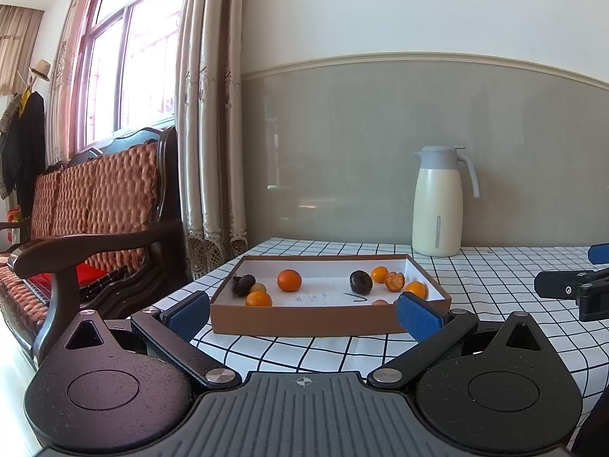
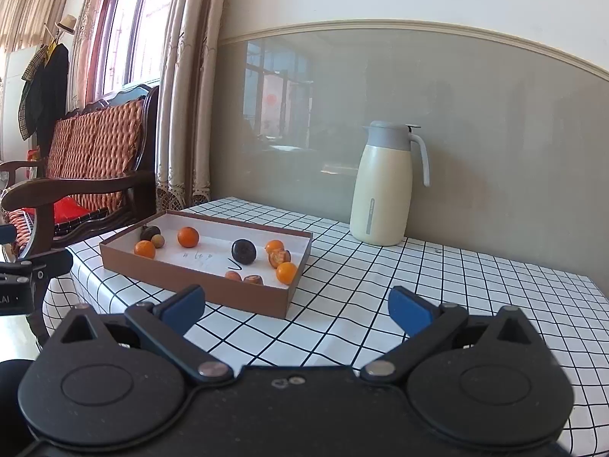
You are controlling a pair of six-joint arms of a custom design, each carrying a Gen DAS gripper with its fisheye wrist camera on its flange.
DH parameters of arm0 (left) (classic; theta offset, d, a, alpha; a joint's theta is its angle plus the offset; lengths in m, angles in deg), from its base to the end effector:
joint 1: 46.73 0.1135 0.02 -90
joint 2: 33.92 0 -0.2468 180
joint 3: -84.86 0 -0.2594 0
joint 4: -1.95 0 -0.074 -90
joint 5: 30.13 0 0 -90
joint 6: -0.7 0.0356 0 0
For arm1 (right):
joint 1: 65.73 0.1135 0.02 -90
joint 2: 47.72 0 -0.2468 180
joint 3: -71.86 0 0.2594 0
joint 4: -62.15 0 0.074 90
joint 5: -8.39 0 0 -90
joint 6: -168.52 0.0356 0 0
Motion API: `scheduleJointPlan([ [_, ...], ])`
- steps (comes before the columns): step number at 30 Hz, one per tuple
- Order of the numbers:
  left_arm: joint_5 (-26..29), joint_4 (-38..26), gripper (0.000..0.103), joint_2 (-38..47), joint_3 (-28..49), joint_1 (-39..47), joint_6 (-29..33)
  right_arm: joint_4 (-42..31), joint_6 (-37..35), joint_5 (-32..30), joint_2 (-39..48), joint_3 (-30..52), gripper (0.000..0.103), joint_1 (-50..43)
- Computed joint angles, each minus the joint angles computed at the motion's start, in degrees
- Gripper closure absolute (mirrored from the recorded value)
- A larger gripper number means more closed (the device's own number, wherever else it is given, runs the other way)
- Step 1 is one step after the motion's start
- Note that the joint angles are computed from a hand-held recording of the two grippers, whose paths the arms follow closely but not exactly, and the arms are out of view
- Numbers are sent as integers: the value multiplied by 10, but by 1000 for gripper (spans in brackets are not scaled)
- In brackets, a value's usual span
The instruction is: Organize fruits
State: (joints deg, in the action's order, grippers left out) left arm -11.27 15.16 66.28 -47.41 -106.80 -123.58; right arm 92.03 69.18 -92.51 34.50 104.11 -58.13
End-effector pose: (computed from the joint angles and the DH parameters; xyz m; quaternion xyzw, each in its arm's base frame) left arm 0.1729 -0.2327 0.0966 -0.0789 0.7720 0.1017 0.6224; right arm 0.2526 0.0405 0.1220 -0.1740 0.7990 0.0692 0.5715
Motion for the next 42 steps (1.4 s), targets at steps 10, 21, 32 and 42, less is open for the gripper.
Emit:
scheduleJointPlan([
  [10, 1, 3, 0, -1, -4, 0, -3, 0, 1, -2, -1, -1, 6, -2],
  [21, 3, 5, 0, -2, -5, 1, 1, 0, 1, -1, -2, -1, 6, -1],
  [32, 3, 7, 0, -2, -5, 2, 2, -2, -1, -4, -3, -1, 6, -3],
  [42, 2, 9, 0, 1, -4, 0, 3, -3, -3, -4, -4, -1, 6, -4],
])
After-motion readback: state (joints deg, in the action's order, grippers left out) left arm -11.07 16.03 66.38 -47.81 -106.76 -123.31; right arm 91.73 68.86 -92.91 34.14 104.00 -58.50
